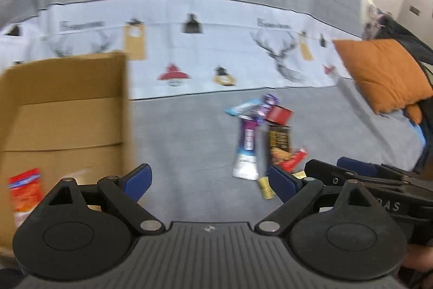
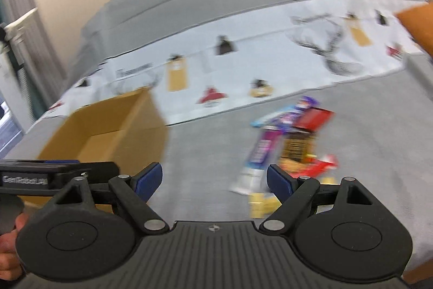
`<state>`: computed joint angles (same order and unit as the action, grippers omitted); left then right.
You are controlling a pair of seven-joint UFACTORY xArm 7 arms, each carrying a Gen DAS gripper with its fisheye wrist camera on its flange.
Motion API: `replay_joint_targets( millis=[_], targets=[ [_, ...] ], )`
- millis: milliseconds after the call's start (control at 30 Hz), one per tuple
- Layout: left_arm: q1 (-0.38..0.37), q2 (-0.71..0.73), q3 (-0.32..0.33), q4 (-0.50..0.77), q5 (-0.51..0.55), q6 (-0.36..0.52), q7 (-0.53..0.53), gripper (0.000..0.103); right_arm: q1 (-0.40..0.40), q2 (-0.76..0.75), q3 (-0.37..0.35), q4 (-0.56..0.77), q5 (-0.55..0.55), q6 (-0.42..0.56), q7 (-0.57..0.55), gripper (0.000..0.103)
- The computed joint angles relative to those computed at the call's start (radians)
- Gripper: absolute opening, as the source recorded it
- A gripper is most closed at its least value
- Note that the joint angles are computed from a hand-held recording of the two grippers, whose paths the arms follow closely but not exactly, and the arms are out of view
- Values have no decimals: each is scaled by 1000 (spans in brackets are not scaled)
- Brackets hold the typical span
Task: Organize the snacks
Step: 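Grasp the dark biscuit bar with the left tool while the right tool grasps the red stick snack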
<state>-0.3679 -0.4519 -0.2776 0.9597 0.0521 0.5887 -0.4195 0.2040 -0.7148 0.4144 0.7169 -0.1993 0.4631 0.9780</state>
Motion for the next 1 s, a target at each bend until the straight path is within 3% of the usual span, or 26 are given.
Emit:
replay_joint_targets(
  millis=[167, 300, 400, 533, 600, 700, 767, 833, 933, 1000],
  targets=[
    [-28, 187, -26, 75, 10, -60, 1, 95, -10, -38, -83, -116, 51, -7, 20, 82],
    [-64, 336, -17, 155, 23, -103, 16, 94, 8, -3, -181, -175, 130, -85, 4, 75],
    [-95, 445, 0, 225, 6, -134, 58, 84, 55, 55, -267, -191, 196, -147, -69, 61],
    [-125, 592, 19, 348, -14, -134, 95, 72, 159, 186, -392, -159, 327, -221, -217, 57],
    [-131, 641, 24, 396, -48, -130, 115, 64, 215, 242, -455, -133, 403, -234, -293, 49],
    [-142, 721, 30, 477, -82, -100, 123, 63, 220, 291, -472, -117, 473, -260, -346, 32],
    [-147, 763, 27, 524, -108, -68, 141, 59, 184, 292, -446, -115, 482, -243, -356, 13],
    [-160, 785, 35, 537, -108, -69, 137, 57, 161, 289, -427, -121, 495, -242, -369, 10],
    [-165, 783, 37, 529, -115, -95, 142, 42, 102, 263, -378, -137, 475, -238, -357, 10],
    [-200, 770, 75, 533, -54, -70, 71, 39, 51, 241, -337, -145, 434, -223, -326, 10]
  ],
)
